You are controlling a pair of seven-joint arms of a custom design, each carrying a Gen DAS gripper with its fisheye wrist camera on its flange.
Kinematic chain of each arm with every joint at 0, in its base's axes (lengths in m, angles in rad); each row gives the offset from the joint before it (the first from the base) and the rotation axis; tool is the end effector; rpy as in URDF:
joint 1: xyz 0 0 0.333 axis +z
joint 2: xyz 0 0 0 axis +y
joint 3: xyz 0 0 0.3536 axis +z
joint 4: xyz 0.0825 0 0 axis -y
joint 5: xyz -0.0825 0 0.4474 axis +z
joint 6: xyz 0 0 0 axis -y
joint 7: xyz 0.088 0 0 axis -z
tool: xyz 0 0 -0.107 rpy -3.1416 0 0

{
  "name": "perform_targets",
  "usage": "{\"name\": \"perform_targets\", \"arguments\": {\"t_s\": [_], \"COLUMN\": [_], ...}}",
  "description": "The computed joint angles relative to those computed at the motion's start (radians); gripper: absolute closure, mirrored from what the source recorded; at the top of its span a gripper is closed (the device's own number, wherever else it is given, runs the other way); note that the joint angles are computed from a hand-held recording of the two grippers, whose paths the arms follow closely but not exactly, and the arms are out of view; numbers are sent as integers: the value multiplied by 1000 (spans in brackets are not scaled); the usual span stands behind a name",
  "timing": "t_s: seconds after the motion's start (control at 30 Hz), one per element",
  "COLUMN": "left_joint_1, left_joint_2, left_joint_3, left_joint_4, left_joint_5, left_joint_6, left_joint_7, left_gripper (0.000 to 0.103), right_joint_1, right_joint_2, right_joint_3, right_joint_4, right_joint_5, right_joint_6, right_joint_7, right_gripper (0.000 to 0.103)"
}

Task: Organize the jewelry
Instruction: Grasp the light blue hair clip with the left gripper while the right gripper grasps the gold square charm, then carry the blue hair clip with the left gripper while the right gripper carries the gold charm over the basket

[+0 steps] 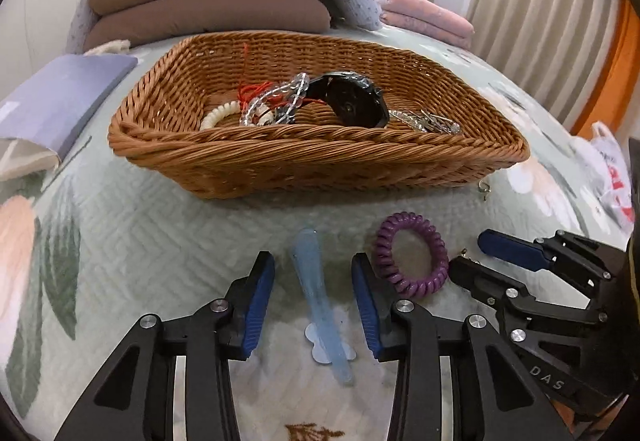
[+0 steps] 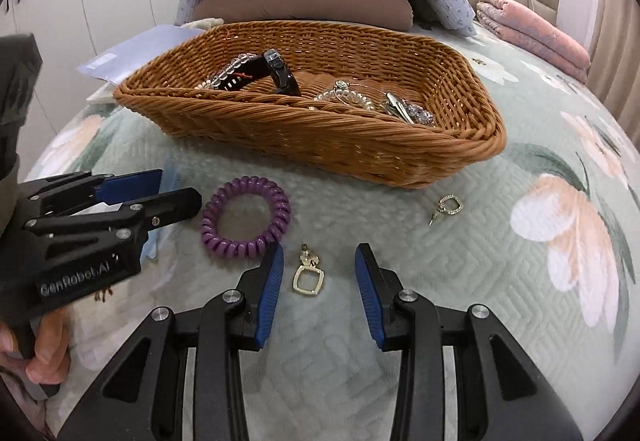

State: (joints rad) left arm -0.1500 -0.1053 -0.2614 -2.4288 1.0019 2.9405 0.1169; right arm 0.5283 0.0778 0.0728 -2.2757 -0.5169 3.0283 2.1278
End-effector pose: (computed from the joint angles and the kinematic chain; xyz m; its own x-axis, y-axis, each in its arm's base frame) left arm 0.4740 -0.2672 0.3861 0.0468 -0.9876 0.1497 -0.7488 -0.1339 -0.6491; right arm 0.4854 0.3774 0.3869 0.5074 -0.8616 0.0102 -0.6607 -0.3966 -0.6373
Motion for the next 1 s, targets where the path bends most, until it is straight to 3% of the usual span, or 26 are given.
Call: {"name": "perform_targets", "arguments": {"t_s": [0.07, 0.23, 0.37, 0.63, 0.83, 1.0], "left_joint_1": [1, 5, 6, 20, 53, 32], "left_joint_2": [0, -1, -1, -8, -37, -66], "left_joint_3": [1, -5, 0, -4, -22, -8], "left_joint_4": [-2, 0, -3, -7, -5, 8], "left_joint_5": [-1, 22, 39, 116, 353, 601], "left_joint_6": [5, -2, 18, 41, 72, 73], "left_joint_7": [-2, -26, -39, -108, -345, -583], "left_gripper": [62, 66, 87, 92, 92, 92], "right_joint_1": [10, 12, 9, 4, -9, -11], "right_joint_2": [3, 3, -4, -14, -33, -37], "right_joint_3": [-13, -18, -20, -28, -41, -57], "right_joint_4": [5, 6, -1, -15, -37, -28], "right_joint_5": [-52, -102, -136, -194, -298, -433], "right_joint_6": [-2, 5, 14, 61, 132, 156], "right_joint_7": [45, 88, 113, 166, 260, 385], "right_gripper": [63, 87, 90, 90, 90, 90]}}
